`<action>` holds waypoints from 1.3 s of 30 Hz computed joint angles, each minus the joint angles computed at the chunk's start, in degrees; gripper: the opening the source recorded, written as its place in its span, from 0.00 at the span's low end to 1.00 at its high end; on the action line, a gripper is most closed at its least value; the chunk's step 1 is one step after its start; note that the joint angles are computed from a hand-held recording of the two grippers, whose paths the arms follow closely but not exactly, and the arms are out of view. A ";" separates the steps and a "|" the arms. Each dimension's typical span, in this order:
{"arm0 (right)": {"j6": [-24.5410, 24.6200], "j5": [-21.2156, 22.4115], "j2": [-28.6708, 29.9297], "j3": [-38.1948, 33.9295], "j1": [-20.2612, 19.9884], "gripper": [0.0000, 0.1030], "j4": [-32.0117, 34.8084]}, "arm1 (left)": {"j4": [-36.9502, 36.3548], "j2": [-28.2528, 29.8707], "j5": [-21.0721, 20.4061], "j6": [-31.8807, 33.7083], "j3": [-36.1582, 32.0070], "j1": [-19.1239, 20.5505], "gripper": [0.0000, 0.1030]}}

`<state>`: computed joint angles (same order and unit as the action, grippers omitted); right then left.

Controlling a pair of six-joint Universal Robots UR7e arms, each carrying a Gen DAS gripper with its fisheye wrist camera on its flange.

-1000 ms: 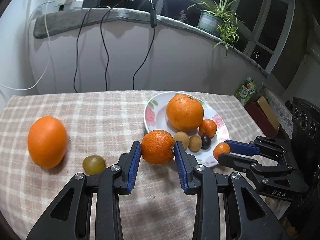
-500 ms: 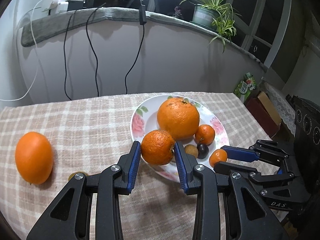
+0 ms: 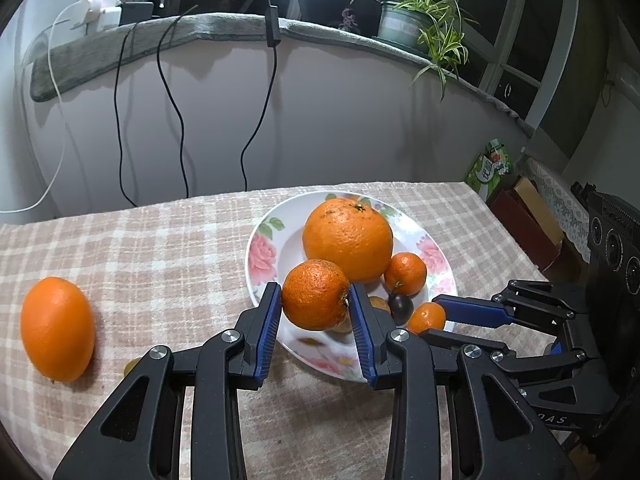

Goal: Organize fruits
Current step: 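Carry the tangerine with the left tool while the right tool carries the small orange to the plate, then open the left tool on the plate while the right tool releases the small orange, then move both open tools back toward the green kiwi and dark plum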

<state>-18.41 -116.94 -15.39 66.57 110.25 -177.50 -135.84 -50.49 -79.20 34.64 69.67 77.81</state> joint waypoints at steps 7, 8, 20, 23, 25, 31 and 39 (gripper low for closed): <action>-0.02 -0.24 0.42 -0.75 -0.05 0.29 0.70 | 0.21 0.24 0.27 0.05 -0.26 0.02 0.32; -0.07 -0.35 0.51 -0.82 -0.03 0.29 0.52 | 0.25 0.26 0.30 0.06 -0.31 0.03 0.32; -0.27 -0.94 0.70 -1.02 0.10 0.44 -0.02 | -0.71 -0.07 0.02 0.70 0.24 -0.19 0.40; -0.71 -0.93 0.52 -0.59 0.20 0.61 -1.15 | -1.02 -0.20 0.19 0.78 0.54 -0.29 0.48; -0.84 -0.76 0.34 -0.45 0.25 0.62 -1.10 | -1.28 -0.29 0.20 0.79 0.70 -0.31 0.55; -0.88 -1.46 0.29 -0.42 0.33 0.66 -1.11 | -3.19 -0.77 1.07 1.09 1.87 -0.70 0.77; -1.64 -2.15 0.45 -0.21 0.66 0.87 -2.55 | -3.61 -1.05 2.28 0.84 2.37 -0.98 0.79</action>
